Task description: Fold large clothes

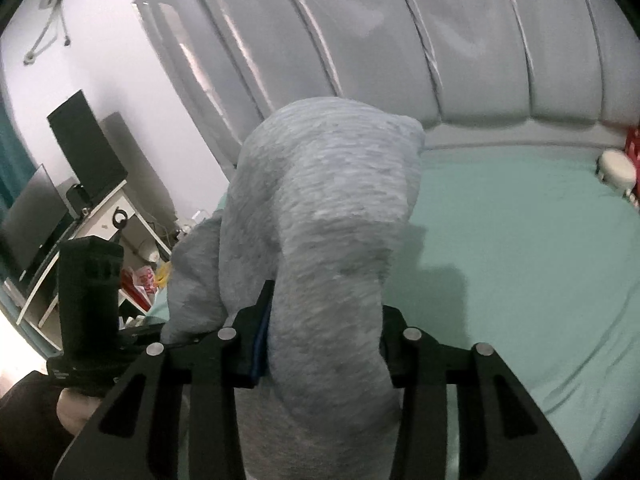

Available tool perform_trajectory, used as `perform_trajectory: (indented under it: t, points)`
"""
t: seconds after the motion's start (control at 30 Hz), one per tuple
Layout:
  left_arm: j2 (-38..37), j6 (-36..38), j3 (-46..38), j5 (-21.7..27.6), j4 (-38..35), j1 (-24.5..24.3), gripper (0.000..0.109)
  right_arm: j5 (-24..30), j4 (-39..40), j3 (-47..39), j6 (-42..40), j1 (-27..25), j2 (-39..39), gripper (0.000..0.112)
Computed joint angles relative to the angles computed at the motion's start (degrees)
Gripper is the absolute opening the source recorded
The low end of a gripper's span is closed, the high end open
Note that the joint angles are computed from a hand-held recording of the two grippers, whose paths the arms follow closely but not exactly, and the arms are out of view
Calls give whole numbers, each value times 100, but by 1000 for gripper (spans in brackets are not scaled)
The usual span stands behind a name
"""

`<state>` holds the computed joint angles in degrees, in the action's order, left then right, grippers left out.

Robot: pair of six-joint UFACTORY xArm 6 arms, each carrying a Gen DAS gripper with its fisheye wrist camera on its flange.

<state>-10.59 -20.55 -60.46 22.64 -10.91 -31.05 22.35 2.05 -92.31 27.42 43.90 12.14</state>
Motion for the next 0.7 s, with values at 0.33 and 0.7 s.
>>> perform_trajectory:
  t: [0.33,0.7]
  points:
    - [-761,-557,322,-240,475,-190,36,293,-1119,8,734,248,-586,40]
    - [-1726,-893,240,997,1176,-196,36,272,-1479,-220,1512,686,-679,40]
